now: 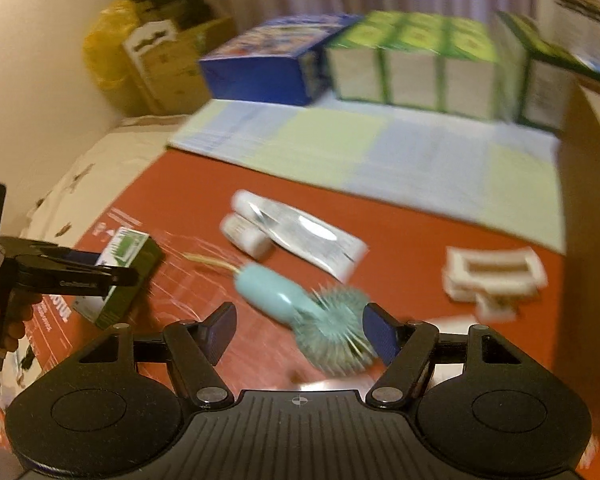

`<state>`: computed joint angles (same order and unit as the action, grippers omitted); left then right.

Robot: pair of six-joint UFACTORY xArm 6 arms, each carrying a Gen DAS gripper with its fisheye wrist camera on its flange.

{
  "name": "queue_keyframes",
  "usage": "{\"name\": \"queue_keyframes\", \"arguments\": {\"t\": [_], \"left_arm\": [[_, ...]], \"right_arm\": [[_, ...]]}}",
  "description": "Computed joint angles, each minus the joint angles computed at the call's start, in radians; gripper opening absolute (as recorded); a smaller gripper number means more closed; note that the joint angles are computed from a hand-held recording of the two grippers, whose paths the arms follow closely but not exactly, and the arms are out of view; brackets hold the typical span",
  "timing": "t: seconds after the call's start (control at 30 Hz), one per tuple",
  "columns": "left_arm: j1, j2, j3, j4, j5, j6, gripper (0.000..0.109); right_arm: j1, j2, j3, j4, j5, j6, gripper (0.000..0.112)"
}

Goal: Organize rigid objects
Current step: 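Grasp the green-and-white box with the left gripper and lift it, then grasp the white pill bottle with the right gripper while the left gripper holds the green box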

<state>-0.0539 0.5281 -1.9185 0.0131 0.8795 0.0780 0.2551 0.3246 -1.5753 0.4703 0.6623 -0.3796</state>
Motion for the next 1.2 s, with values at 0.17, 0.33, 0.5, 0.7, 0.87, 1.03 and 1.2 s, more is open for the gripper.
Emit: {"name": "queue_keyframes", "arguments": {"t": [0.17,0.33,0.5,0.7,0.87,1.03,1.2], "left_arm": [[0.011,0.062,-0.107,-0.007,0.04,-0.002,0.051],[0.015,0.133,-0.227,-0.021,0.097,0.004,0.051],[0.017,0.181,-0.304,-0.034,0.13,0.018,0.051],[0.02,0.226,-0.376,-0.048,0.163,0.026,0.051],[0.022,0.256,-0.425,-0.056,0.186,0.028,0.051],[0.021,0.279,-0.462,-0.057,0.203,0.026,0.051],[0.017,0.29,-0.478,-0.046,0.212,0.019,0.051]], "right_arm": [[0.039,0.141,-0.168,0.035,0.019,-0.101,0.053],[0.062,0.295,-0.359,0.015,0.061,-0.111,0.041],[0.071,0.407,-0.505,-0.016,0.095,-0.122,0.032],[0.076,0.51,-0.64,-0.073,0.135,-0.12,0.031],[0.079,0.551,-0.704,-0.072,0.186,-0.134,0.028],[0.091,0.584,-0.753,-0.084,0.218,-0.117,0.026],[0.099,0.617,-0.804,-0.095,0.24,-0.113,0.026]]}}
